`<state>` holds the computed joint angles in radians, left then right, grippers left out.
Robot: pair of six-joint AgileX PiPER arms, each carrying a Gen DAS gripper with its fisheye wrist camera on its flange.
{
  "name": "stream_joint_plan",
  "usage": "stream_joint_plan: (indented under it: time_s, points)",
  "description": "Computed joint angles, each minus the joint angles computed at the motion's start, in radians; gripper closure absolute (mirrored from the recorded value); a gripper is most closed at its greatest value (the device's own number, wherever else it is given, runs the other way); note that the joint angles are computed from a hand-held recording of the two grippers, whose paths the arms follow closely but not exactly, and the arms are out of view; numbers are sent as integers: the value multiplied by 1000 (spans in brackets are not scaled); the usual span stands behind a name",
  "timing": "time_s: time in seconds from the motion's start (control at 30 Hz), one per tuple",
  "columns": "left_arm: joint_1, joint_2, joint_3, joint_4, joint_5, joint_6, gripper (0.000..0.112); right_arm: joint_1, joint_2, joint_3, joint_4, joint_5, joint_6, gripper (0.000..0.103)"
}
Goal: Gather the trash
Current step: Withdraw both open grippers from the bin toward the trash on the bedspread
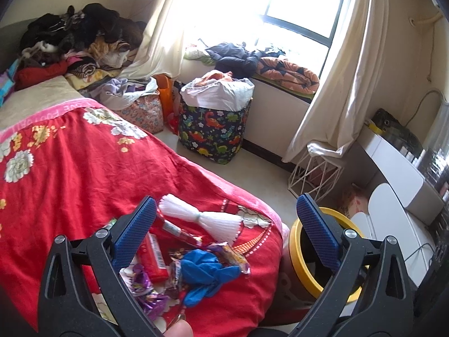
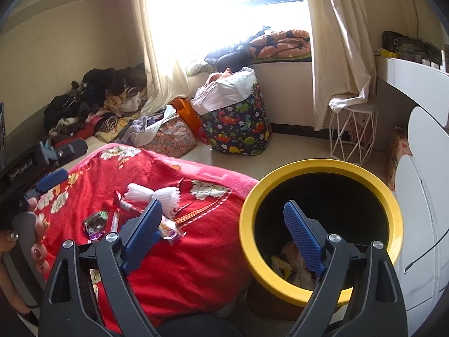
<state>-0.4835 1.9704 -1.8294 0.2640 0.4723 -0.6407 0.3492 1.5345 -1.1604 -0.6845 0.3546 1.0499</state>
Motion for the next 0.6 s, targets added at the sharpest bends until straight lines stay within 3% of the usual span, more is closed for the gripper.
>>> stream_joint_plan:
  time_s: [0.6]
  points:
    - [91,-21,62,2,-16,-27,20,96,102,-115,145,24,-202,17]
